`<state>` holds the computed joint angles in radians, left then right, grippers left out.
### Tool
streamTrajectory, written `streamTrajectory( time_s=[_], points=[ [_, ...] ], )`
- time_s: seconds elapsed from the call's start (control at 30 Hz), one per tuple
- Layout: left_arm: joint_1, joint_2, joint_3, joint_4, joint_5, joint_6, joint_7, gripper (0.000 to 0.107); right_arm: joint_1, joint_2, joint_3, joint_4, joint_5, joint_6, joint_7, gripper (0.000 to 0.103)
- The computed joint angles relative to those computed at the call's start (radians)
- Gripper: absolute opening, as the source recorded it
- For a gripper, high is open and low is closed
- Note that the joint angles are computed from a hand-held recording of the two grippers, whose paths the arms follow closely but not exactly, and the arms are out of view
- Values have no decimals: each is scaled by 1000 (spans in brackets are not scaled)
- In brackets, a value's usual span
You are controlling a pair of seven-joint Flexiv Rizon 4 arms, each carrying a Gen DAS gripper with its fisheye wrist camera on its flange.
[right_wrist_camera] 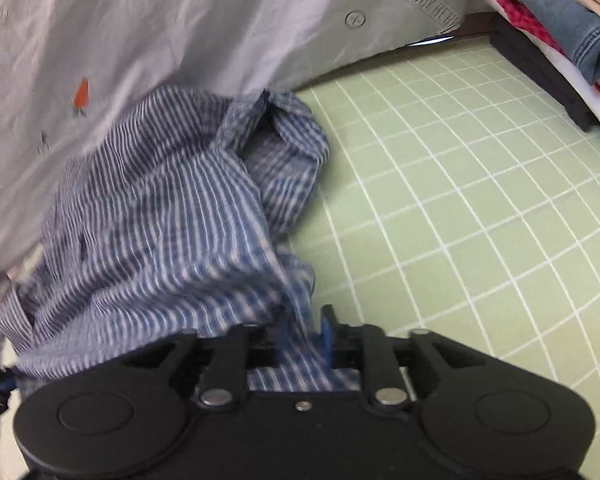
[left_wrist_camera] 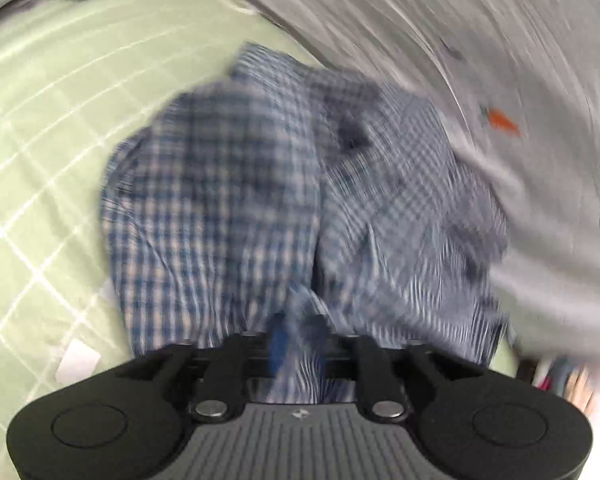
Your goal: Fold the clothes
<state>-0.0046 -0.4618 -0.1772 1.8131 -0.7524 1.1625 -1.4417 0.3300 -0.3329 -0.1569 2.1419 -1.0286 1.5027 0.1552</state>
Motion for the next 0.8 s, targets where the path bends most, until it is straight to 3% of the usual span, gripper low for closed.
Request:
streamTrajectory(
  time_s=[0.03,0.23,0.33,0.4,0.43,0.47,0.5,0.53,0.63,0.8],
  points=[
    [-13,7,15,5,35,-13,-8,46,3,1,2,4,-1,-10,2,42],
    [-75,61,82,74,212,-75,-93,50,-14,24,74,40,67,-121,-69,53],
    [-76,72,70,98,225,-42,-68,51,-24,17,63,65,56,-53,-21,52],
    [-77,70,68,99,228,-26,-71,49,-11,17,27,80,11,-4,22,49],
    [-78,67,68,100,224,-13,-80,41,-5,17,15,85,-8,9,36,43],
    [-74,69,63,106,218,-8,-79,28,1,18,3,89,-28,21,51,29],
    [-70,71,58,113,210,-5,-76,0,7,19,-13,95,-58,40,72,19],
    [-69,74,57,120,205,0,-79,1,16,22,-39,102,-107,69,106,3],
    [-77,92,64,153,201,55,-100,1,28,53,-109,115,-336,122,275,2],
    [-95,168,131,236,285,152,-200,1,-11,108,-54,135,-470,78,372,2]
  ],
)
